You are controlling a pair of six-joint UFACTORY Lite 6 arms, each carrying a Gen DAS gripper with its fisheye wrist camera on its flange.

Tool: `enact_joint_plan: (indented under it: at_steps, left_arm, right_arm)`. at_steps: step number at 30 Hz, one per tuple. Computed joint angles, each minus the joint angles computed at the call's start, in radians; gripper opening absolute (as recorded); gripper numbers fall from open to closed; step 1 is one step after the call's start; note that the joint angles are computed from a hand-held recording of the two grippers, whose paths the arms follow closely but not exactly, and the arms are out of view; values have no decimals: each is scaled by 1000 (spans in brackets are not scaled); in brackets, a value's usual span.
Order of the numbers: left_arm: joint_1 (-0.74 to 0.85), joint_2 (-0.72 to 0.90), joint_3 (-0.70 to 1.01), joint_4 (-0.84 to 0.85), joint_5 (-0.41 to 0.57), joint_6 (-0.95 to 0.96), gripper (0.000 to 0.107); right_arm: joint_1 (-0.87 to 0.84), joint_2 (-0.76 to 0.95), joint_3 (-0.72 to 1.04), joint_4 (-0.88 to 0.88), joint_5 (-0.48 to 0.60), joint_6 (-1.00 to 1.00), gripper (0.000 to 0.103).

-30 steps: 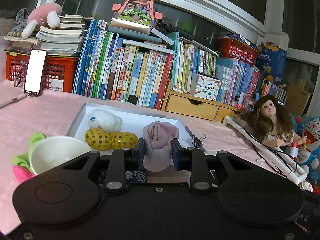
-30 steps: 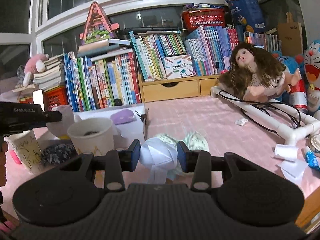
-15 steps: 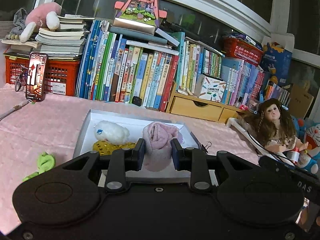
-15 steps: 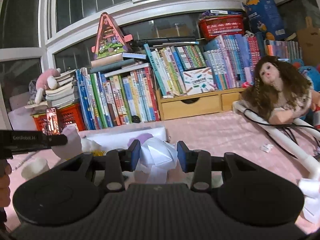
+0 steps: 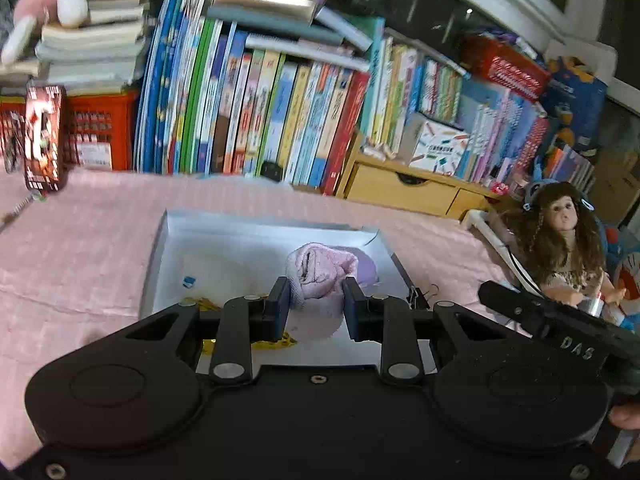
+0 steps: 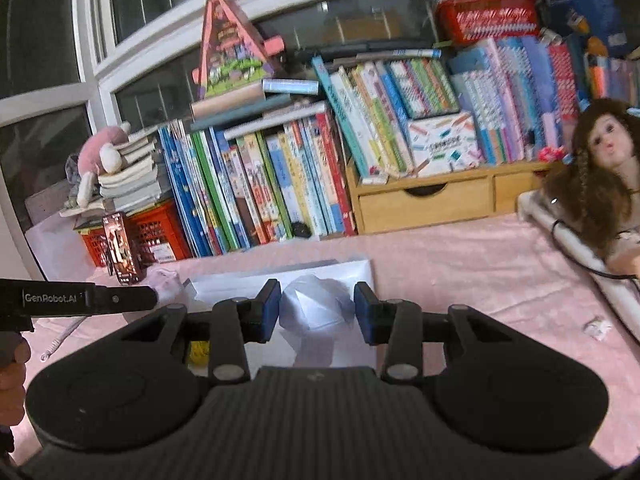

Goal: Organize soft objects
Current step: 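Carry the pink cloth and white tissue over the white tray with both grippers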

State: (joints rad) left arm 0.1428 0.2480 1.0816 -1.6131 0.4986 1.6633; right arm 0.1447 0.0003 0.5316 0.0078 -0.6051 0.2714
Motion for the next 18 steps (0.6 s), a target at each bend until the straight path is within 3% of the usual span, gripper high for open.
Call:
enact_joint_plan:
  at_steps: [10,18]
  left_arm:
    - [-65,301,364,345,-64,-432,26]
    - [-118,454,554,576,-107,-686,26]
  right_arm:
    - [-46,286,305,-181,140,167,45]
    - [-63,456,494,-366,220,357,46]
